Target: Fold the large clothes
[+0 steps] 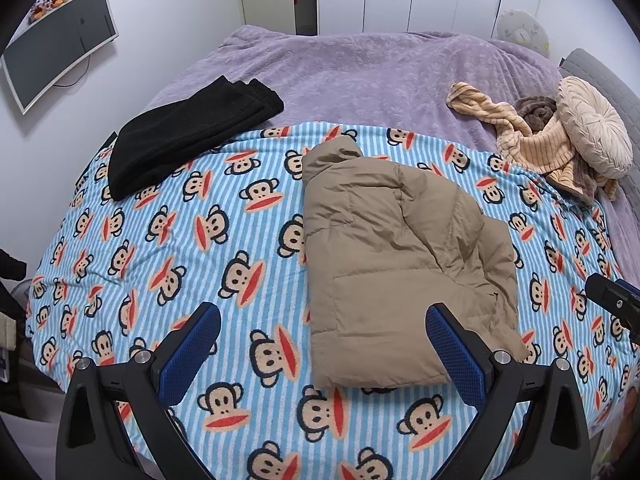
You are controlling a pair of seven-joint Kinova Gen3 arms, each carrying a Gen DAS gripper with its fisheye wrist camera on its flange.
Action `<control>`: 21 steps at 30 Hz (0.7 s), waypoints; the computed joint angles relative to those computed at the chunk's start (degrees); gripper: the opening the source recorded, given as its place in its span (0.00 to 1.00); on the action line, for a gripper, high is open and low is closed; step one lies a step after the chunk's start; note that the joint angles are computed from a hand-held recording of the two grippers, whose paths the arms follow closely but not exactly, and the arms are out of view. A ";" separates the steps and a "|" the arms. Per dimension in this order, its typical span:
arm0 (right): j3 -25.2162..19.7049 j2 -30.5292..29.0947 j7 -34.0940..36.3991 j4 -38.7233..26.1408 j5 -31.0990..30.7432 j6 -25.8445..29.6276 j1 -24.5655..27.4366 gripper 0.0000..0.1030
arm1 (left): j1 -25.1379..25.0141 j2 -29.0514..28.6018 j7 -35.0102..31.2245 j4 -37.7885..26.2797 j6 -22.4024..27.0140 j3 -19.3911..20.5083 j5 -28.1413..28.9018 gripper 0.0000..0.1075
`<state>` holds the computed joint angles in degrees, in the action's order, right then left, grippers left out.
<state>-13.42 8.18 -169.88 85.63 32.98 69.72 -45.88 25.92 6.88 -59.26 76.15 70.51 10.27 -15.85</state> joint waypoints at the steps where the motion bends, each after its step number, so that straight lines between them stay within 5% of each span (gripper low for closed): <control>1: -0.01 0.05 0.01 -0.17 0.03 0.16 -0.04 1.00 | -0.02 -0.02 0.00 0.02 -0.01 -0.02 0.04 0.95; 21: 0.07 0.05 0.42 -0.34 -0.21 0.06 0.17 1.00 | 0.17 0.49 -0.18 -0.75 0.52 -0.19 -0.02 0.95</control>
